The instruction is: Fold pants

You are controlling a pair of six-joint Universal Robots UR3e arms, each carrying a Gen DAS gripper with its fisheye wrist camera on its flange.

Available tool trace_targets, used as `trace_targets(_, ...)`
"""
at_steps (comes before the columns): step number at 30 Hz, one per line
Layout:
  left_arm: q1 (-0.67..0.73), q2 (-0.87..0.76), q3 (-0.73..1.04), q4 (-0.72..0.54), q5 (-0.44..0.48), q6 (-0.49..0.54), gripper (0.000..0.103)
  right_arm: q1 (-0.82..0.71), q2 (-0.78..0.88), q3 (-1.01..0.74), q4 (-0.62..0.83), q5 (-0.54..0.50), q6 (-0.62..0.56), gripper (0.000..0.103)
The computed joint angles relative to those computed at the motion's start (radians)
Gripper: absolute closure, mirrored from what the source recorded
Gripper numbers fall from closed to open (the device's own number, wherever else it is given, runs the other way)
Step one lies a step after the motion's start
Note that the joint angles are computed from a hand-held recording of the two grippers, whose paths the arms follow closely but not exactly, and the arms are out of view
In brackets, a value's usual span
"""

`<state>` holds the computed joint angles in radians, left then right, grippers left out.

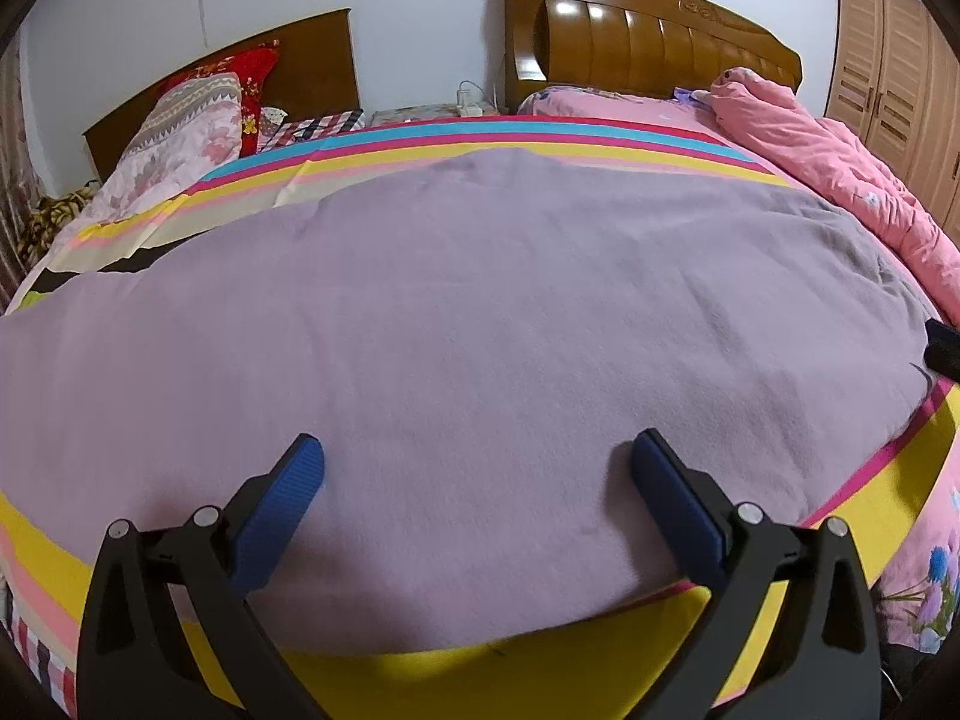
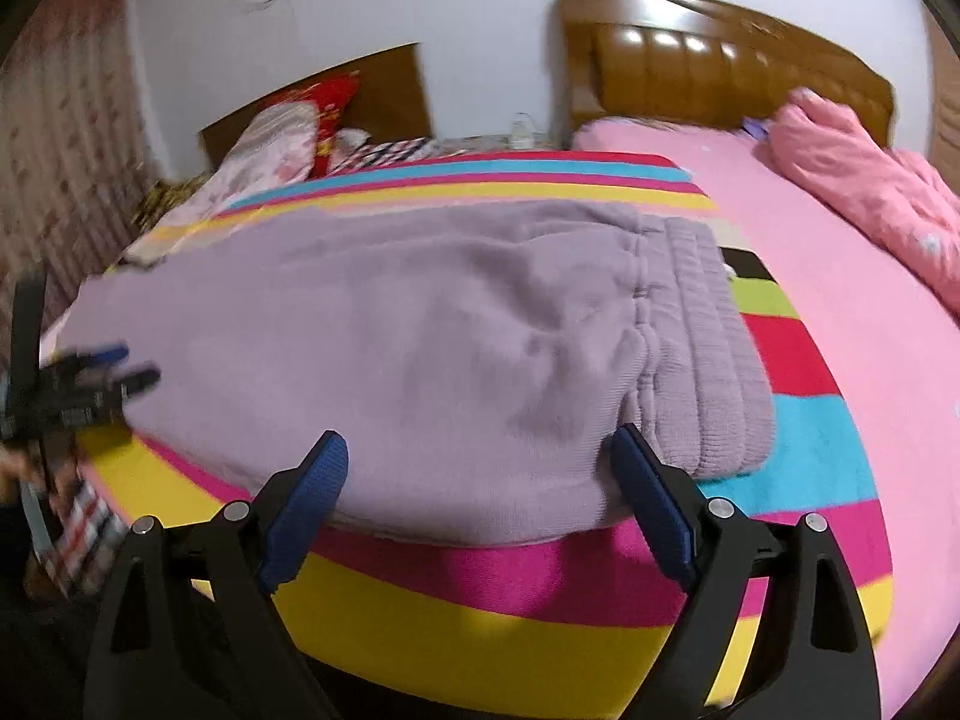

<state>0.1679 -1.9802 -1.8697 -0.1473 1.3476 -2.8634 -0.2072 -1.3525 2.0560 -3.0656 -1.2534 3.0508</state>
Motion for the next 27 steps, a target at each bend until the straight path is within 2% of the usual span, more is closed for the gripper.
trace_targets(2, 0.004, 0.0, -0.001, 0.002, -0.006, 0.004, 0.001, 0.029, -0.026, 0.004, -0.01, -0.023, 0.029, 0.017)
trace_targets(5, 0.005, 0.0, -0.002, 0.002, -0.006, 0.004, 0.001, 0.075, -0.018, -0.015, -0.007, -0.002, 0.005, 0.017)
trace_targets(9, 0.007, -0.004, 0.001, 0.006, -0.004, 0.002, 0.001, 0.178, 0.078, -0.101, 0.054, -0.13, -0.012, 0.017)
trace_targets(13, 0.007, -0.005, 0.001, 0.007, -0.005, 0.004, 0.001, 0.15, 0.094, -0.108, 0.076, -0.093, 0.002, 0.014)
trace_targets(16, 0.006, -0.006, 0.001, 0.01, -0.004, 0.001, 0.001, 0.173, 0.082, -0.146, 0.136, -0.145, 0.022, 0.014)
trace_targets(18, 0.006, -0.009, 0.003, 0.013, -0.003, -0.001, 0.001, 0.211, 0.071, -0.151, 0.113, -0.212, 0.072, 0.014)
trace_targets(20, 0.005, -0.012, 0.005, 0.016, -0.003, -0.002, 0.001, 0.225, 0.069, -0.159, 0.102, -0.179, 0.064, 0.014)
trace_targets(24, 0.005, -0.011, 0.003, 0.017, -0.004, -0.002, 0.001, 0.296, 0.107, -0.213, 0.095, -0.204, 0.055, 0.014)
trace_targets(27, 0.002, -0.012, 0.005, 0.017, -0.001, -0.004, 0.001, 0.313, 0.143, -0.259, 0.124, -0.175, 0.08, 0.014)
